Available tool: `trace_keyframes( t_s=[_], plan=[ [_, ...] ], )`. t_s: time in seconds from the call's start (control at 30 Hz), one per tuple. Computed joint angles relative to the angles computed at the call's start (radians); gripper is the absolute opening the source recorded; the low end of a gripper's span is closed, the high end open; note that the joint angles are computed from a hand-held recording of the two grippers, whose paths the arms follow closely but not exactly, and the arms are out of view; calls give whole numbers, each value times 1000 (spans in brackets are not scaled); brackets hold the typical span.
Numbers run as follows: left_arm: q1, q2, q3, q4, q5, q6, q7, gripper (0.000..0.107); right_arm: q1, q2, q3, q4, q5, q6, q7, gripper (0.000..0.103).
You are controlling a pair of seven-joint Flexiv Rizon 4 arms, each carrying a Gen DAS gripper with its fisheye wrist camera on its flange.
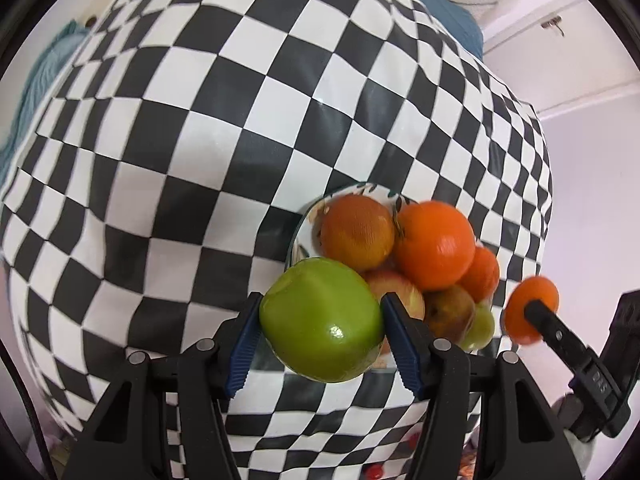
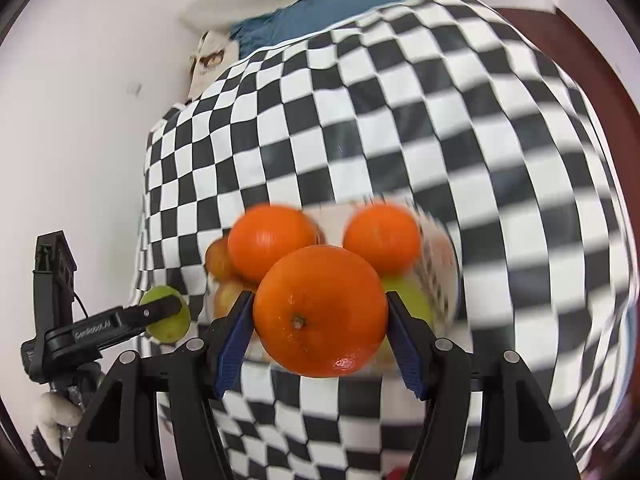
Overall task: Organize fruits
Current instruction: 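Carry the green apple in the left tool onto the plate while the right tool carries the orange there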
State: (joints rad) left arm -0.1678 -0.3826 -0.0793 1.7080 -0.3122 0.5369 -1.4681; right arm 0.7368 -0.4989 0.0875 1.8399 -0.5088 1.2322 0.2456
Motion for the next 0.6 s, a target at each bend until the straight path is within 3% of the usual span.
trace_keyframes(
  t_s=[0.13, 0.27, 0.6],
  plan=[
    [11, -39, -9, -21, -31, -30, -5, 57, -92, -79, 101, -145, 113, -119, -227, 67],
    [9, -47, -7, -14, -27, -36, -1, 57, -105, -137, 135, -229, 207, -176, -351, 67],
    [13, -73, -10, -29, -35, -43, -4, 57, -94, -161, 106, -224, 297, -95, -389, 68]
  ],
)
